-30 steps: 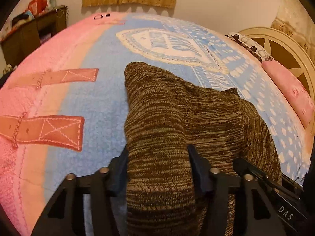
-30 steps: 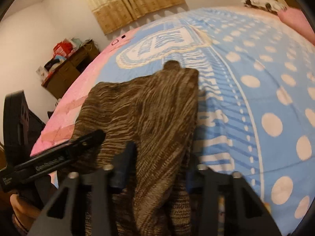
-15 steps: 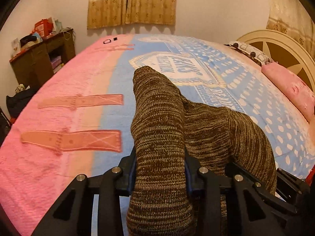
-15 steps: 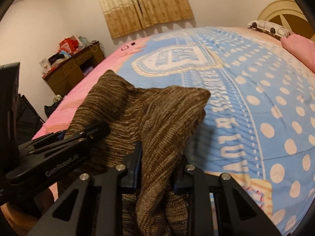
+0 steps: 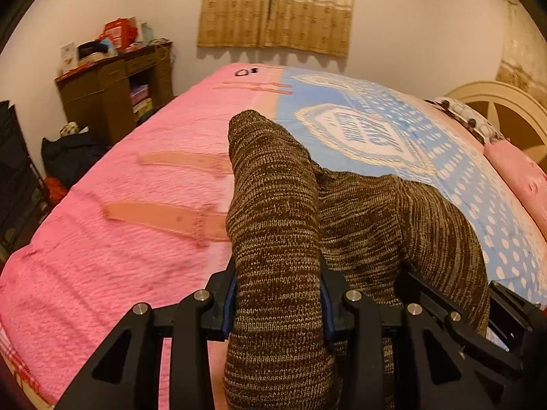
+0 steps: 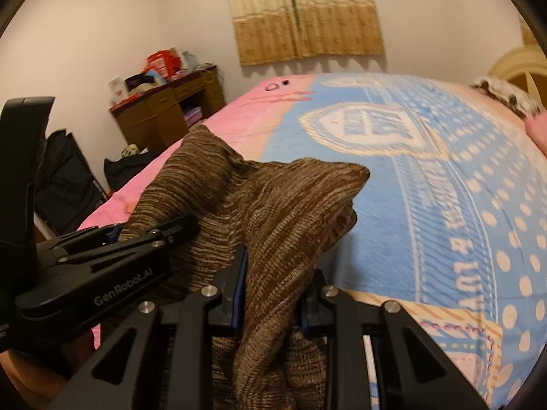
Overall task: Fold small clothes
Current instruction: 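Lift the folded sweater off the bed with both grippers, then lower the folded brown sweater onto the pink bed area and open both grippers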
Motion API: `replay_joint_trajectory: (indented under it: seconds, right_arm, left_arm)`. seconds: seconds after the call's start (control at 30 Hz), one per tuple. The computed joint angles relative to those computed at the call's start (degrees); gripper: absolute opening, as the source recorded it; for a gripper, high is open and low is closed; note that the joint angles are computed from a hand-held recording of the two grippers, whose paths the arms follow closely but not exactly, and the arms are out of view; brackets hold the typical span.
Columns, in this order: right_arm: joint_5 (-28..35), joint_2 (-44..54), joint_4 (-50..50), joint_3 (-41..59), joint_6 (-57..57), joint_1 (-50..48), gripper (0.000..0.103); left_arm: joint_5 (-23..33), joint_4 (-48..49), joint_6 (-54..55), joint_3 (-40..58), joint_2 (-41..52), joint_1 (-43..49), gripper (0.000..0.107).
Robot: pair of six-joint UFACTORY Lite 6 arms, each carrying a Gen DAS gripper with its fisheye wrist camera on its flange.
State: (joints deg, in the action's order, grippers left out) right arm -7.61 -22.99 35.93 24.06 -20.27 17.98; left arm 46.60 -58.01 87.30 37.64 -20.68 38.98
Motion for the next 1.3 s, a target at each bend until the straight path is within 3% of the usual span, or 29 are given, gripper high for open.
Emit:
replay_joint_trajectory:
  seconds: [0.07, 0.3, 0.67, 0.8, 0.93, 1.1, 1.2, 1.3]
  right_arm:
    - [-1.3, 1.7, 5.9, 1.3, -5.6, 2.9, 0.027]
    - [-4.4, 11.3, 12.6, 9.3, -13.4, 11.0, 0.027]
    - [-10.2, 27.2, 12.6, 24.4, -20.8, 18.6, 0.026]
    - [-12.9, 32.0, 8.7, 31.1, -21.4, 18.1, 0.026]
    - [-16.2, 40.9, 4.0, 39.9, -19.0, 15.9, 0.026]
    - [-9.0, 59.8, 6.0, 59.4, -15.8, 9.2, 0.026]
    - [-1.8, 72.0, 22.6, 73.0, -30.7, 6.2, 0.027]
    - [3.9, 77.4, 40.6, 78.7, -45.7, 3.5, 0.033]
  left_arm:
    - [1.1, -0.1, 0.9, 1.3, 2.4, 2.8, 0.039]
    - [2.3, -0.1, 0.7, 9.2, 14.1, 10.0, 0.039]
    - [-0.2, -2.4, -6.3, 25.4, 26.4, 8.7, 0.039]
    - [-5.5, -5.5, -6.1, 32.3, 30.3, 3.4, 0.039]
    - [-11.9, -4.5, -8.7, 41.5, 40.8, -3.2, 0.039]
    - [-19.8, 4.3, -16.4, 52.1, 56.7, -10.4, 0.043]
    - [-21.2, -0.3, -12.9, 52.5, 59.0, -10.1, 0.052]
    - [-20.3, 0.7, -13.4, 52.3, 58.6, -9.4, 0.058]
